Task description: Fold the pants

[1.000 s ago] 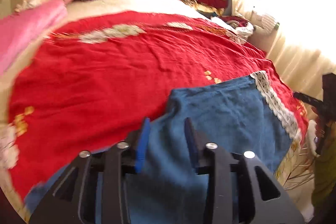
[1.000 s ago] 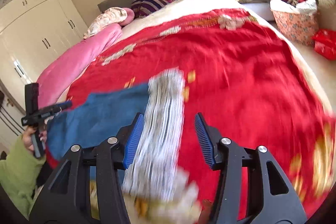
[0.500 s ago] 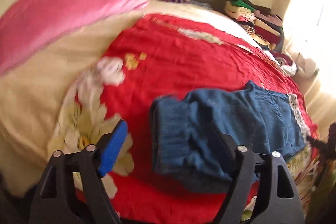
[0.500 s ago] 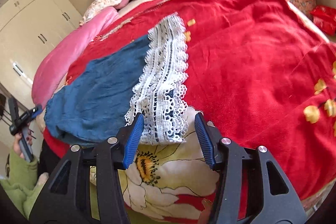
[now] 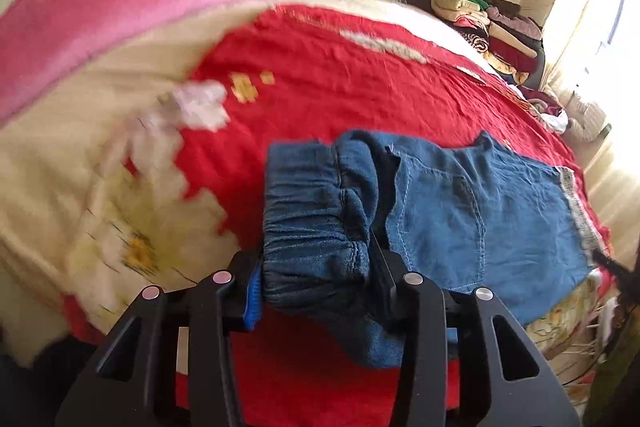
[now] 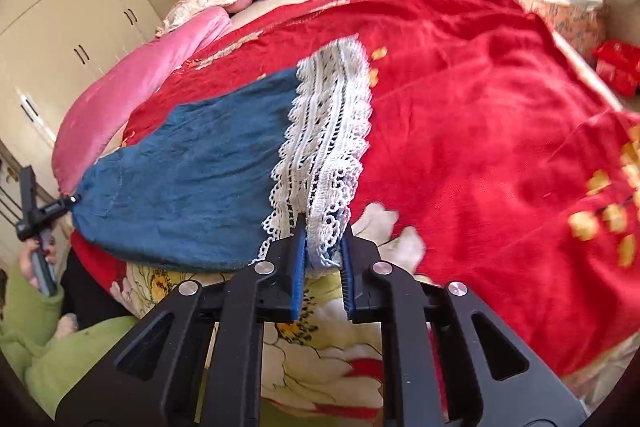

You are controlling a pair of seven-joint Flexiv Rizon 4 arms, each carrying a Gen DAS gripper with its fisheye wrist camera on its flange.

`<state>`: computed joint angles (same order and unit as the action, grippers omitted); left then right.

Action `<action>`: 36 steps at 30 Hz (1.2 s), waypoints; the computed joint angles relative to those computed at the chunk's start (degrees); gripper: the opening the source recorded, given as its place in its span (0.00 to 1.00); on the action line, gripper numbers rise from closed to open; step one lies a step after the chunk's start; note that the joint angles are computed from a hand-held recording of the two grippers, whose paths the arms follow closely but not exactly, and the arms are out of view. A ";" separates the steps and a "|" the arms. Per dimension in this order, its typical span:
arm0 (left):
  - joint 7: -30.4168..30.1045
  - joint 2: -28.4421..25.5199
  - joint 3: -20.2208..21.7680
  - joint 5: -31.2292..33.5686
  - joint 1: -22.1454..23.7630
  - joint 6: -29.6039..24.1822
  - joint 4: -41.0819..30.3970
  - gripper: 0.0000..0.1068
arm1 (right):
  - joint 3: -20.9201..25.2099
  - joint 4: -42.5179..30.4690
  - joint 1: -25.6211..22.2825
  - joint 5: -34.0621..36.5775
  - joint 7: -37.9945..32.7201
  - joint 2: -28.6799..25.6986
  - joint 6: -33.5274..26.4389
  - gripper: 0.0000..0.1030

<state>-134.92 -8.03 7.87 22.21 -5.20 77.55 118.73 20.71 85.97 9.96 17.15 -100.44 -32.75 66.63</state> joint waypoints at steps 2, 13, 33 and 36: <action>2.42 -0.41 -0.75 -2.09 0.68 -0.42 0.32 0.38 | -2.09 0.67 1.67 -2.13 2.01 0.07 -0.58 0.09; -5.70 3.68 3.39 6.39 -2.38 -2.83 -0.50 0.55 | -2.56 5.12 0.79 -3.08 5.28 2.44 6.45 0.37; 8.31 -4.65 -7.20 4.86 -5.07 -9.04 -20.76 0.86 | 0.88 5.45 6.70 -11.97 4.74 2.77 16.36 0.83; 10.01 -7.82 -6.23 3.40 -7.08 -9.47 -22.84 0.86 | -0.03 5.49 7.61 -13.72 6.94 2.37 16.59 0.85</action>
<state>-124.90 -15.85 1.64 25.61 -12.28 68.08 95.89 20.68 91.46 17.57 3.43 -93.49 -30.38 83.22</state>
